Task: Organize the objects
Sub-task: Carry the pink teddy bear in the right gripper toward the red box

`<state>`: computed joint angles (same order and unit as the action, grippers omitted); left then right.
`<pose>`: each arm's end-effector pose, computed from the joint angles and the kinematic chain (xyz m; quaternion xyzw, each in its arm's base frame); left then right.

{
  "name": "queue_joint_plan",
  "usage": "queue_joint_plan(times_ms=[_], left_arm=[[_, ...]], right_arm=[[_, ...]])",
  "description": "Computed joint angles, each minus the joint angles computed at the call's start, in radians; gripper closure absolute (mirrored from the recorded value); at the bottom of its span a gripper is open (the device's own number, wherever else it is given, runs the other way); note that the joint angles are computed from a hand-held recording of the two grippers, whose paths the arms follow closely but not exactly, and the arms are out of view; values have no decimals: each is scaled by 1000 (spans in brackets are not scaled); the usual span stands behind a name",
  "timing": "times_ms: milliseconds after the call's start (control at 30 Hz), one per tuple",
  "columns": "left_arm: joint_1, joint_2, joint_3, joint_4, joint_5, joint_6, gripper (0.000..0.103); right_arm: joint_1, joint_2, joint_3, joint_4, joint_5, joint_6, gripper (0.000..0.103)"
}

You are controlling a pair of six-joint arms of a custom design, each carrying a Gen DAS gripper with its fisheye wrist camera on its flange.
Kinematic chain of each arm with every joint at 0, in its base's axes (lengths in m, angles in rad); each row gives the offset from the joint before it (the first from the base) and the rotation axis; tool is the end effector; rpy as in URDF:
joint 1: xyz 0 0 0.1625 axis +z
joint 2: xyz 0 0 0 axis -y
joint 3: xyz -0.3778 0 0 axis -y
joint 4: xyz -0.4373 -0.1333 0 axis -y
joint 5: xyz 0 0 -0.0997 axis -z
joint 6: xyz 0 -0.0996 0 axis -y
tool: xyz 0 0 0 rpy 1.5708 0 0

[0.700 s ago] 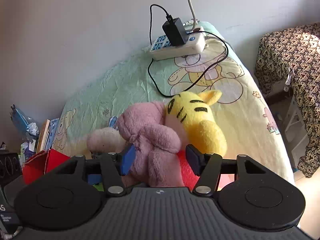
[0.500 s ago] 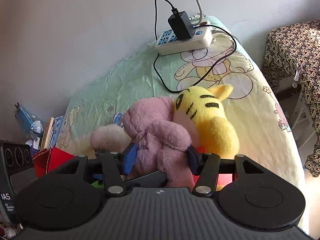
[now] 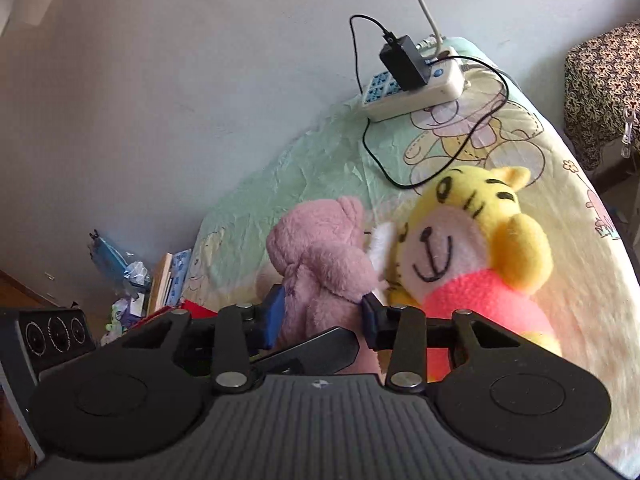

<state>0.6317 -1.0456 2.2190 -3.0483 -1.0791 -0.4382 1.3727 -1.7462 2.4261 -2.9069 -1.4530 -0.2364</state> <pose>-0.2810 -0.4290 0.0322 0.2019 0.9380 -0.2663 0.0924 0.0608 -0.4339 0.2420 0.0371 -0.9445 0.3261 0.0149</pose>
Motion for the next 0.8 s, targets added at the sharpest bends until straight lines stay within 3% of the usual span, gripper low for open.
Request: queue_joint_plan(times_ms=[200,300,500,700,800], left_arm=[[-113,-130,103,18,150,-83,20],[-186,-234,169,97,258,-160,20],[-293,-545,299,428,432,-358,20],[-319,-912,397,815,504,-465,20],[-278,-1072,415,951,498,-437,20]], right_arm=[[37,-50,22,44,85,-52,62],[67,-40,22,67,134,-73,62],[175,79,3,37,182,-75,62],[284,285,-38,-79,176,-28,62],[329,408,-70,-163,163,40,62]])
